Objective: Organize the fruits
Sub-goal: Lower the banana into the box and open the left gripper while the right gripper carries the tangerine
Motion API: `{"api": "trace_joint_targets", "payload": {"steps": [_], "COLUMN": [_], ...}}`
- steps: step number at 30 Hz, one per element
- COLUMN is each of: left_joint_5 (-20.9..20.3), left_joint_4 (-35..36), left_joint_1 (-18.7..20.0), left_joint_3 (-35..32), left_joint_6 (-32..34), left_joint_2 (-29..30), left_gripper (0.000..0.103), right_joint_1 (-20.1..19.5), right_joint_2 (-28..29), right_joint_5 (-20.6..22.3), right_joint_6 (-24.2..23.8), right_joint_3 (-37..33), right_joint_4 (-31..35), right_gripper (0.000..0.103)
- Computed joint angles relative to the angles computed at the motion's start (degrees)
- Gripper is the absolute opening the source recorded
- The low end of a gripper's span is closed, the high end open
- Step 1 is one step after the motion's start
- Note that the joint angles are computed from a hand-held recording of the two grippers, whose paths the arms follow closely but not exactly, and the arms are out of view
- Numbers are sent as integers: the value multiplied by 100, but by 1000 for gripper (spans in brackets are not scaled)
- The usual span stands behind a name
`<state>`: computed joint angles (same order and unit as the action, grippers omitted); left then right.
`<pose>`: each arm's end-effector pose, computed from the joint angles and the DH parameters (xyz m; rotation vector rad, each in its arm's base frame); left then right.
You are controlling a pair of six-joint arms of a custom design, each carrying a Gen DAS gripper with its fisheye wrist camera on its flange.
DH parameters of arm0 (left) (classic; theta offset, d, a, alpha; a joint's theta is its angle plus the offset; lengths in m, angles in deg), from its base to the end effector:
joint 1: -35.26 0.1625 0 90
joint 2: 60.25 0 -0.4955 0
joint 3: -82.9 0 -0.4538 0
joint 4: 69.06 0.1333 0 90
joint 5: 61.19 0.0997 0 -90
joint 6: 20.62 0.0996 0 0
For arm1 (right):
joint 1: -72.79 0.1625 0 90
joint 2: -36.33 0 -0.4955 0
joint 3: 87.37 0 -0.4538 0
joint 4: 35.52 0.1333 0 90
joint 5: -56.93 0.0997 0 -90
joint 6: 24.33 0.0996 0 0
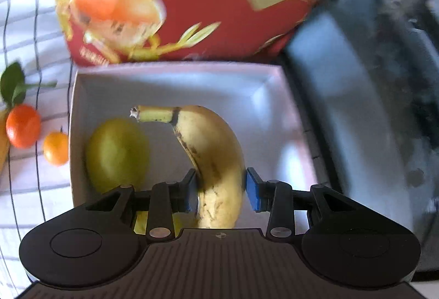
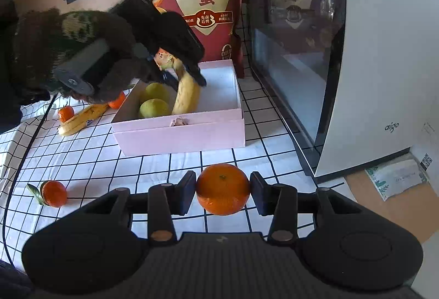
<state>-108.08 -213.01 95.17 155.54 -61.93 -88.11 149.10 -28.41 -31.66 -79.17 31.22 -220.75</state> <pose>-0.2621 -0.8539 0.0185 -0.3257 2.4991 -0.7447 -0.0148 -0.6343 0.2354 0.9357 -2.4578 0.8391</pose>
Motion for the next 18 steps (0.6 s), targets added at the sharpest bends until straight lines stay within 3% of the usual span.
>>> {"api": "trace_joint_targets", "payload": {"steps": [2, 6, 11, 14, 18], "left_joint_5": [19, 319, -3, -75, 147], "left_joint_4": [-7, 369, 286, 11, -1262], "left_joint_1": [39, 13, 149, 136, -72], "left_joint_3": [23, -143, -276, -14, 673], "left_joint_6": [-374, -476, -201, -165, 746], "left_joint_2": [9, 150, 218, 22, -341], "left_gripper": [42, 41, 42, 41, 41], "right_joint_1": [5, 20, 26, 25, 39], "right_joint_2": [22, 71, 145, 138, 163], "right_joint_5": [5, -27, -132, -126, -30], "right_joint_6": [-36, -78, -124, -174, -262], "right_joint_3": [-20, -81, -157, -159, -228], "right_joint_4": [23, 95, 156, 150, 196], "right_gripper": [43, 43, 43, 43, 43]}}
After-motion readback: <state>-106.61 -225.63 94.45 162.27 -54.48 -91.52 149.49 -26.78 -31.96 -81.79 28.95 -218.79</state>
